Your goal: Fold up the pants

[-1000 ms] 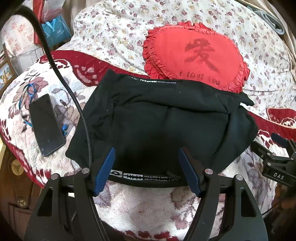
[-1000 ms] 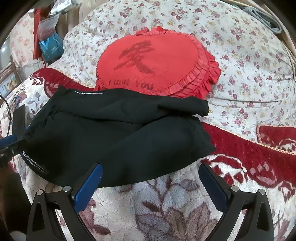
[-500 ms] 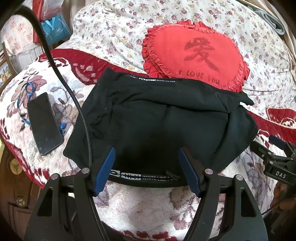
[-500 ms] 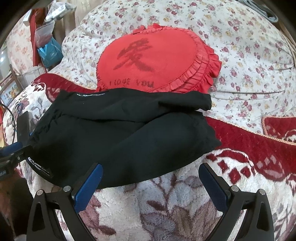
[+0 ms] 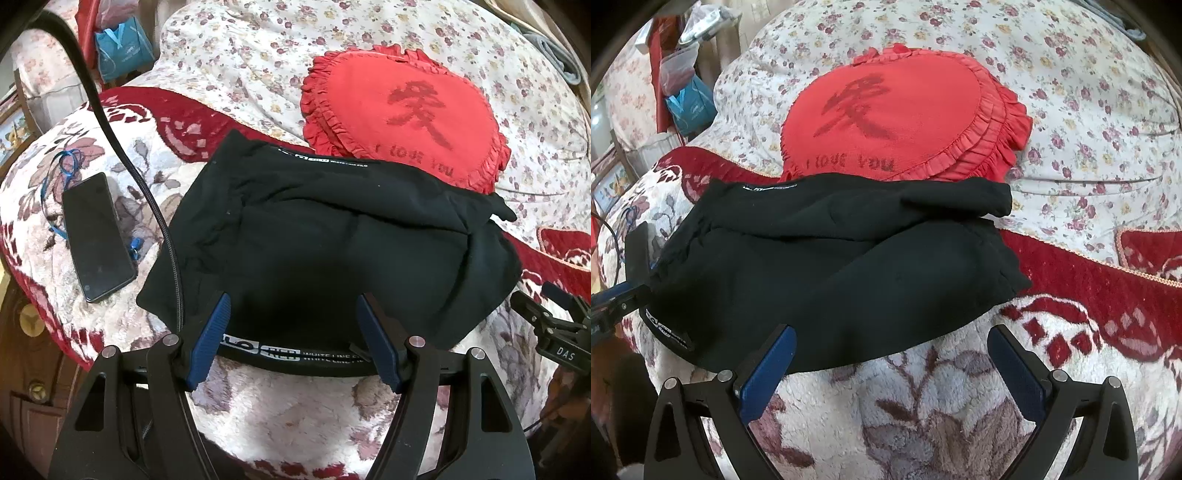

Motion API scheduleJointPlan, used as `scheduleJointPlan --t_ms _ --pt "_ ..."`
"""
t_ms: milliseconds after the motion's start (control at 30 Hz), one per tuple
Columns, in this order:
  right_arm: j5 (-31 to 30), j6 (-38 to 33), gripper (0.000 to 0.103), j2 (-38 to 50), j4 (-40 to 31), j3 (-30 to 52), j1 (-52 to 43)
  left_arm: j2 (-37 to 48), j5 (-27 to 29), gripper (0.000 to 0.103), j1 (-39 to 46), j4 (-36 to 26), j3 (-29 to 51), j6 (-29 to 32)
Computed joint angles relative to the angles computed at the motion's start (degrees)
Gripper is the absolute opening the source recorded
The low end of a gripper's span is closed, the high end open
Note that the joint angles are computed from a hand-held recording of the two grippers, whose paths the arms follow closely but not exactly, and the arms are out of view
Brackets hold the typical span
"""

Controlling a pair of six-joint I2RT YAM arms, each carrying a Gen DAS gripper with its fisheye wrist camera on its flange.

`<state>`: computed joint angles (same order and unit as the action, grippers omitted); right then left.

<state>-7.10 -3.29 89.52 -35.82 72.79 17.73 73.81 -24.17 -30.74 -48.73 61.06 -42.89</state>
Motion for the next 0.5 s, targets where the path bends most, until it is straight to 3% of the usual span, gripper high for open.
scheduleJointPlan --t_ms 500 --pt "-0.05 -0.25 0.103 0.54 0.04 -0.02 0.17 -2.21 1.73 0.071 1.12 -0.16 -1.64 -0.44"
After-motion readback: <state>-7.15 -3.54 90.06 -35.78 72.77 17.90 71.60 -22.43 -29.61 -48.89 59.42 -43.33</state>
